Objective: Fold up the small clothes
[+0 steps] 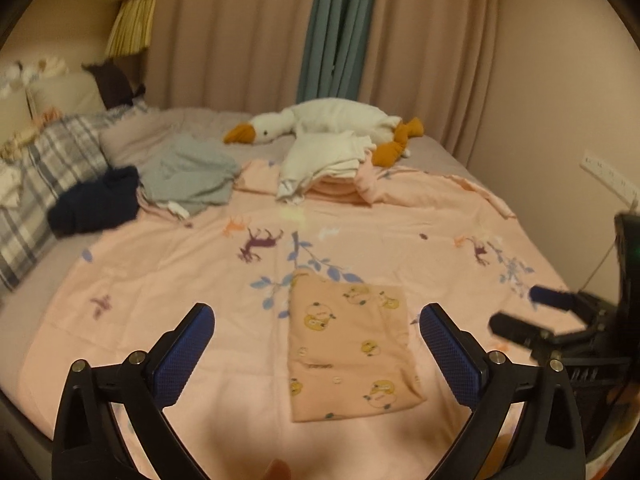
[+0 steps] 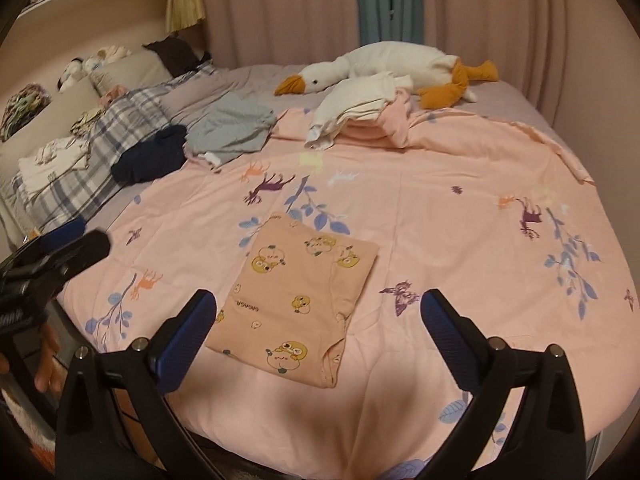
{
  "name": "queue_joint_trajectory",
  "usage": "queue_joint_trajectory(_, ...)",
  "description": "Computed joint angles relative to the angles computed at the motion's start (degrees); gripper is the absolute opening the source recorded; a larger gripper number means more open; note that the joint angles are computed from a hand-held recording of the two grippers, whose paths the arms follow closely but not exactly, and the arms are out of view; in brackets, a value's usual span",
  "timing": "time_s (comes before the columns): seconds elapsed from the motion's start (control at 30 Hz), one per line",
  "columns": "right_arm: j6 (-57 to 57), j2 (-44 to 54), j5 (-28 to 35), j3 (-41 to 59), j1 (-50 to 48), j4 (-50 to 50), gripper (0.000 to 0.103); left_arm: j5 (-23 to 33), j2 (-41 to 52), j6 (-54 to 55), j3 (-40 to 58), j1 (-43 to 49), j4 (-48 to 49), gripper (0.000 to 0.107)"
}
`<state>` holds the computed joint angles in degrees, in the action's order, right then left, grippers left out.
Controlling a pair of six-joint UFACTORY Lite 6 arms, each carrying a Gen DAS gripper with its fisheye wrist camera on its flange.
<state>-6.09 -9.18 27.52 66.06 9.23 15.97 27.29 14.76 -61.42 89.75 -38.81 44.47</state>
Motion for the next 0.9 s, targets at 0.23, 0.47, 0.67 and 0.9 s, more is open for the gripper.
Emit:
queue_joint_trajectory(0.23,6.29,-3.99,-0.71,-2.39,0.01,-3.86,0.103,-5.21,-1.72,5.7,-2.01,1.72,-6.78,0.101)
queue_joint_trajectory(0.47,11.17,-4.56,-0.36,-2.7,1.1,-8.92,0.103,-3.0,-0.68,3.33,-1.01,0.52,-3.46,0.101)
queue_joint_trajectory(0.67,10.7,-4.28,-0.03,-2.49,1.12,-8.81,0.103,-3.19,-1.82,0.75,-2.06,0.28,-1.9,0.101)
queue_joint_trajectory(0.9,9.95,-4.11,0.09,-2.33,0.74,-8.19,0.103,-1.54,-1.54,-0.48,-1.6,0.16,-1.23,0.101)
